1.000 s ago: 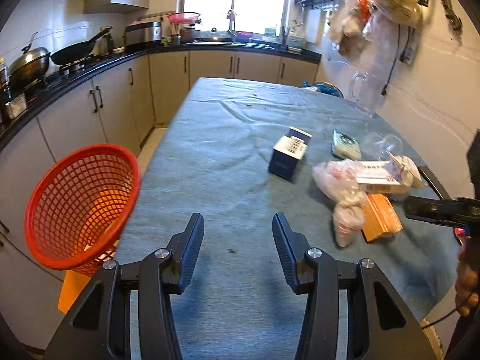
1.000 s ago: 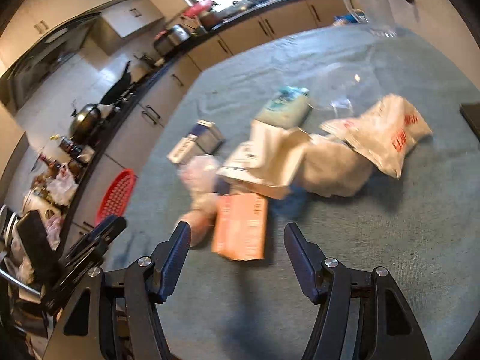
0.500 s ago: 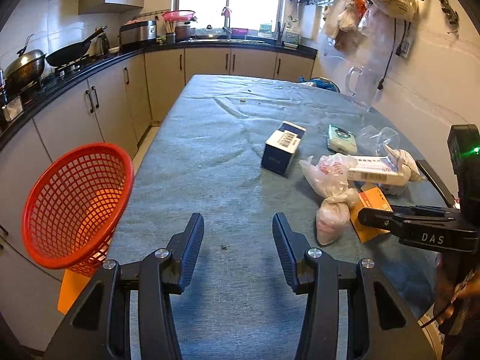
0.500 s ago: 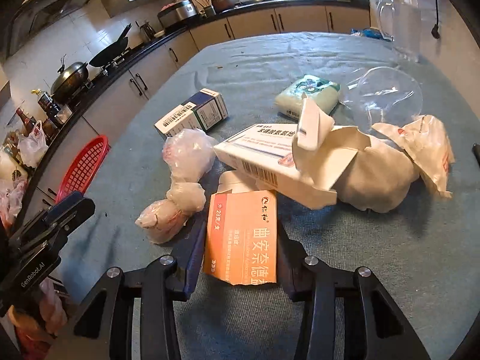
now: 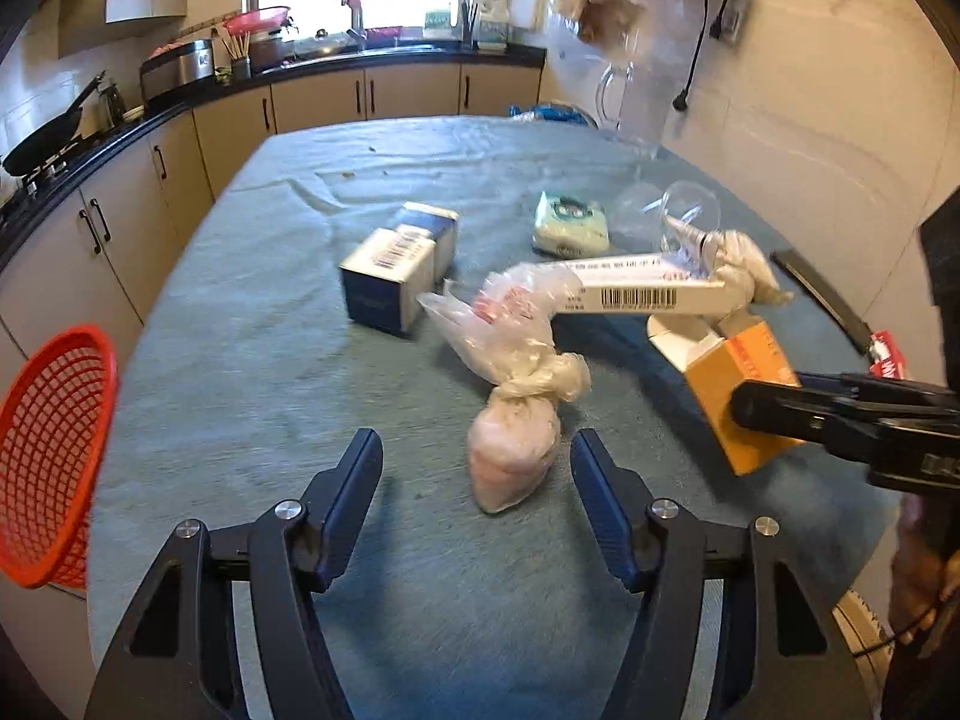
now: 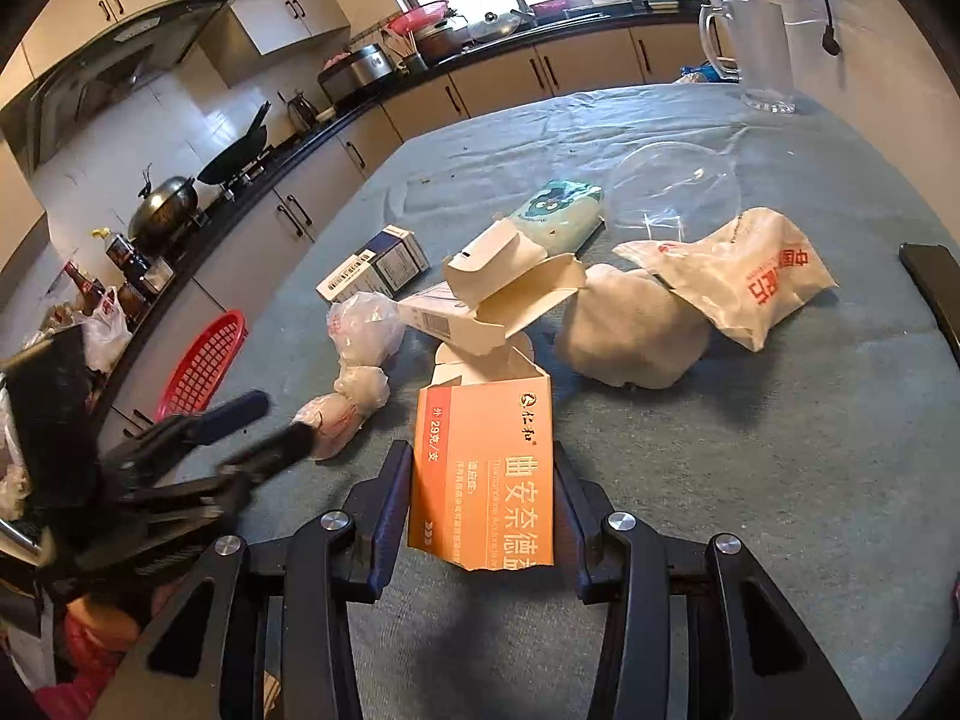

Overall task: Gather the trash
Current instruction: 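Grasp the pink plastic bag with the left tool while the right tool grasps the orange box, then lift the pink bag and orange box and carry them toward the red basket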

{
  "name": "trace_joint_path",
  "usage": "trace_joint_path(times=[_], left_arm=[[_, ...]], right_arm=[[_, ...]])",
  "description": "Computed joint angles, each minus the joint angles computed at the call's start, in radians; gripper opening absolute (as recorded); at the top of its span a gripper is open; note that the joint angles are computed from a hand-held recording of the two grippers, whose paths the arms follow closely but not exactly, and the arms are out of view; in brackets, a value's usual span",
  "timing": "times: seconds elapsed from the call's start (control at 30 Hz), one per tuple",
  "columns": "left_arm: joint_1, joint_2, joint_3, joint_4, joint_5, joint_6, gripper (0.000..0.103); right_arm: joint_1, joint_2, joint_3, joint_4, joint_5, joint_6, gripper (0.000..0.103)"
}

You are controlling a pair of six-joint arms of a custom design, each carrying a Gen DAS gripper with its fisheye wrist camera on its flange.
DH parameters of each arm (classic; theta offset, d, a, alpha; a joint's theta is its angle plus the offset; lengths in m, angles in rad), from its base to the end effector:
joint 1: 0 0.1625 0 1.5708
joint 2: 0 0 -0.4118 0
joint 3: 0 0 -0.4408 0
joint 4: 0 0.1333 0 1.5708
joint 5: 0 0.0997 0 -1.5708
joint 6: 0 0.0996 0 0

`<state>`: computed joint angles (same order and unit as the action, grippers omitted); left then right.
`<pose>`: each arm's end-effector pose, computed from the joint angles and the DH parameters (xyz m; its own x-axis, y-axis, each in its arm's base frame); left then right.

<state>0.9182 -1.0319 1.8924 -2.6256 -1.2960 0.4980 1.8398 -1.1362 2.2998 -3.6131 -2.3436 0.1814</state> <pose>-0.2461 -0.5861 0.1069 -0.4152 0.8493 -0.3261 0.9039 0.4256 -0.0425 0.1854 -0.4328 0.1625 -0.8500 0.4335 0.2993 -0.0165 0.5460 -0.8377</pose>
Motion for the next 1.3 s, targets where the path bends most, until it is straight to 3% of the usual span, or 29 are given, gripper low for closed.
trace_joint_path(times=[0.03, 0.1, 0.17, 0.53, 0.73, 0.9, 1.3], left_arm=[[-0.002, 0.012, -0.006, 0.004, 0.008, -0.003, 0.063], [-0.005, 0.029, -0.014, 0.008, 0.017, -0.015, 0.051], [-0.003, 0.043, -0.032, 0.039, 0.011, -0.033, 0.033], [0.003, -0.017, 0.029, -0.051, -0.014, 0.001, 0.032], [0.007, -0.051, 0.061, -0.14, -0.006, 0.002, 0.032], [0.012, -0.071, 0.068, -0.166, -0.014, -0.001, 0.032], [0.009, -0.086, 0.076, -0.18, -0.003, -0.005, 0.032]], right_arm=[[0.0, 0.001, 0.0, -0.003, 0.003, -0.001, 0.047], [-0.001, -0.001, 0.004, -0.013, 0.014, -0.005, 0.047], [-0.003, 0.001, 0.008, -0.023, 0.027, -0.01, 0.047], [0.003, 0.018, 0.006, -0.025, 0.071, -0.025, 0.047], [0.031, 0.039, -0.019, -0.025, 0.053, -0.05, 0.047], [0.063, 0.054, -0.037, -0.055, -0.007, -0.08, 0.047], [0.065, 0.058, -0.057, -0.043, -0.011, -0.079, 0.047]])
